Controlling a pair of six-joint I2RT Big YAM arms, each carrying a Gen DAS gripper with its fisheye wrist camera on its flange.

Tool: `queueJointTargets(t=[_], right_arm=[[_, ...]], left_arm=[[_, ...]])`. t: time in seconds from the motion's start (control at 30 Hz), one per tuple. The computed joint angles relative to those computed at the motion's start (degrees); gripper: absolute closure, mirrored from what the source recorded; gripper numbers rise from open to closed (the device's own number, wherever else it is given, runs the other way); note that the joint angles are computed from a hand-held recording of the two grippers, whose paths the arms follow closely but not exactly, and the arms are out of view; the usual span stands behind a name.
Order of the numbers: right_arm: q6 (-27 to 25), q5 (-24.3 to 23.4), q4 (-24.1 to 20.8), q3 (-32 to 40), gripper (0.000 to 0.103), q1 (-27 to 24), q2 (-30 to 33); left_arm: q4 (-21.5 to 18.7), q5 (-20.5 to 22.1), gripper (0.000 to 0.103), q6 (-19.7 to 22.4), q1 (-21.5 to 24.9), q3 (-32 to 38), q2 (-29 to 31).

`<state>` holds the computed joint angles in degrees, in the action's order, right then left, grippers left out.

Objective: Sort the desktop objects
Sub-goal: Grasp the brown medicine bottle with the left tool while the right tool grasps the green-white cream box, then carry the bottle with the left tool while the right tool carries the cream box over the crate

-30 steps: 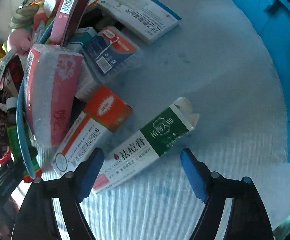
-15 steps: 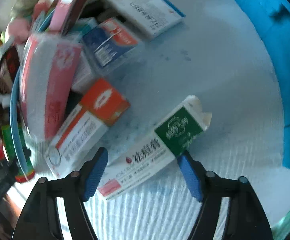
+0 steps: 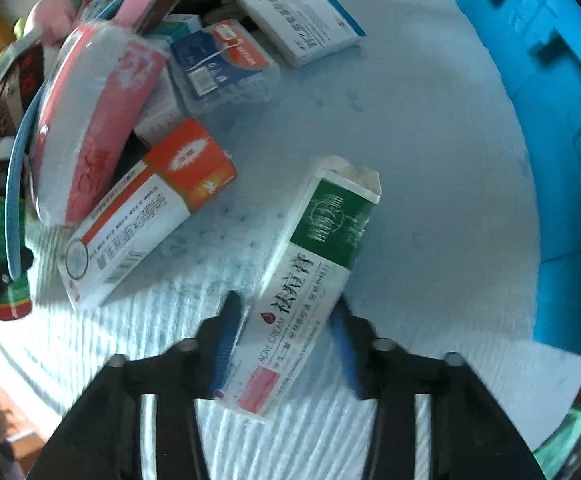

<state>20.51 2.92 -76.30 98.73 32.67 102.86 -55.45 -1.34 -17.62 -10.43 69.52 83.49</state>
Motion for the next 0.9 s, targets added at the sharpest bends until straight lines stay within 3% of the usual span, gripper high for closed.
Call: queueJointTargets(t=[0.03, 0.23, 0.47, 0.5, 0.6, 0.67, 0.9], right_arm=[[-0.1, 0.3, 0.0, -0.2, 0.071, 0.3, -0.3], [-1.5, 4.8, 0.3, -0.8, 0.071, 2.8, -3.4], [-2.7, 13.9, 2.3, 2.5, 0.071, 7.9, -8.1], [-2.6, 14.7, 3.7, 0.0, 0.071, 8.5, -10.4], [-5.6, 16.1, 6.9, 0.5, 0.071, 6.9, -11.7], [-8.3, 16.7, 10.5, -3.0, 0.071, 5.3, -14.9], [-9.5, 21.1, 11.8, 4.6, 0.071, 7.0, -12.5]], left_arm=[[0.2, -0.5, 0.052, 0.0, -0.2, -0.2, -0.5], [-0.1, -2.5, 0.052, -1.1, -1.6, -0.5, -4.2], [0.7, -4.5, 0.052, 0.4, -1.3, 1.2, -8.4], [1.1, -4.4, 0.053, 1.3, -0.4, 0.2, -10.0], [3.1, -4.6, 0.053, 3.2, 1.3, -1.6, -12.5], [4.0, -4.3, 0.053, 3.3, 1.5, -0.9, -12.8], [6.2, -4.5, 0.053, 4.4, 0.6, 2.5, -14.9]])
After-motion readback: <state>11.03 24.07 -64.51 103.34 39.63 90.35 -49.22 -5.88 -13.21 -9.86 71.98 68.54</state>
